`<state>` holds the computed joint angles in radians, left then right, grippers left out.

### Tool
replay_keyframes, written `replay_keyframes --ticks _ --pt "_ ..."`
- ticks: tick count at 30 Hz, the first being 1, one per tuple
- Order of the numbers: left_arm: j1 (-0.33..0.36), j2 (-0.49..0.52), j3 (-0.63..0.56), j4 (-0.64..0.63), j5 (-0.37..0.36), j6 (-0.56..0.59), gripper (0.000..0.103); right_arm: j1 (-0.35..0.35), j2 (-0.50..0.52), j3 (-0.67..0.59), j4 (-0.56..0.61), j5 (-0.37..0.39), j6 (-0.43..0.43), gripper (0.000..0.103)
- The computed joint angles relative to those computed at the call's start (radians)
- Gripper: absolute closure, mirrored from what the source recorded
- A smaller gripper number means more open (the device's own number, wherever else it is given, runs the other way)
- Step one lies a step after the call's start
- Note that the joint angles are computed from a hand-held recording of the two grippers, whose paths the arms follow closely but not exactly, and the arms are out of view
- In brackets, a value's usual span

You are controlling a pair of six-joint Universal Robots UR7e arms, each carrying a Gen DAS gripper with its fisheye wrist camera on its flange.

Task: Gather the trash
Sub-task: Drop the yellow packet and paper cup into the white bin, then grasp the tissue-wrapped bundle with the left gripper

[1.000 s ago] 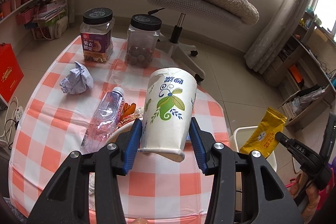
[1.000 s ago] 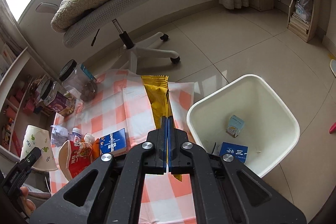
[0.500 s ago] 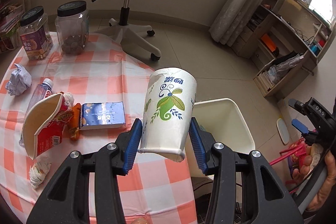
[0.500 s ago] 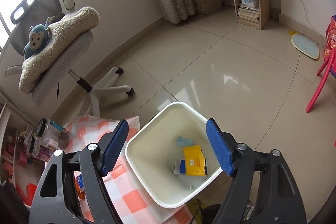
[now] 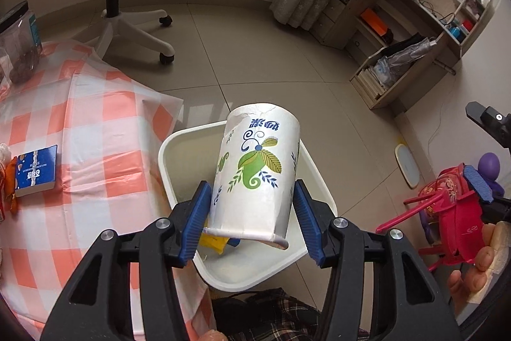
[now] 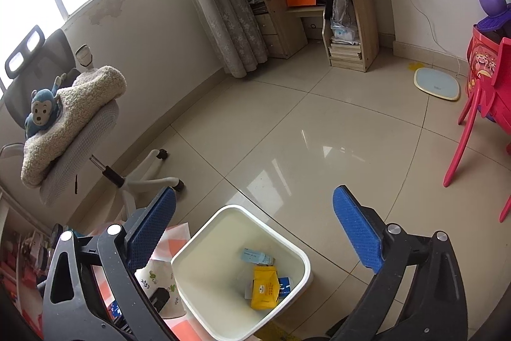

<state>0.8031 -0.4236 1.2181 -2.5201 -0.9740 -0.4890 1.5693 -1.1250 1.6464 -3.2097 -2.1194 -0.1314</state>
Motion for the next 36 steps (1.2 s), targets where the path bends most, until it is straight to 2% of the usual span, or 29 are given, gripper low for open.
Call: replay_keyframes --ticks 2,8,13,15,16,19,21,24,27,30,36 --pt "-0.001 0.018 -0.030 0.045 0.003 -0.004 0.042 0.000 0.002 -0.002 -0.009 -0.011 -0.010 0.008" --pt "-0.031 -0.006 0.021 0.024 0.146 0.050 0.039 0.018 0.020 -0.004 -0.027 -0.039 -0.071 0.007" --pt "-0.061 -0.061 0.130 -0.102 0.285 0.113 0.030 0.048 0.061 0.000 -0.069 -0.076 -0.181 0.007" --pt "-0.072 -0.079 0.179 -0.158 0.354 0.129 0.024 0.062 0.083 -0.001 -0.086 -0.100 -0.232 0.007" --pt "-0.076 -0.088 0.207 -0.190 0.387 0.130 0.019 0.068 0.095 -0.002 -0.094 -0.109 -0.260 0.007" --pt "-0.083 -0.122 0.289 -0.274 0.470 0.111 0.016 0.089 0.136 -0.013 -0.132 -0.146 -0.350 0.007" --pt "-0.084 -0.147 0.331 -0.278 0.518 0.073 0.014 0.102 0.164 -0.017 -0.177 -0.154 -0.412 0.007" --pt "-0.075 -0.202 0.366 -0.245 0.513 0.006 0.014 0.122 0.200 -0.014 -0.226 -0.161 -0.491 0.007" --pt "-0.079 -0.235 0.399 -0.262 0.567 -0.028 0.012 0.147 0.231 -0.008 -0.273 -0.165 -0.552 0.007" --pt "-0.079 -0.272 0.426 -0.215 0.596 -0.095 0.012 0.171 0.246 0.009 -0.313 -0.154 -0.574 0.007" --pt "-0.080 -0.355 0.482 -0.012 0.645 -0.295 0.012 0.209 0.269 0.028 -0.312 -0.135 -0.585 0.007"
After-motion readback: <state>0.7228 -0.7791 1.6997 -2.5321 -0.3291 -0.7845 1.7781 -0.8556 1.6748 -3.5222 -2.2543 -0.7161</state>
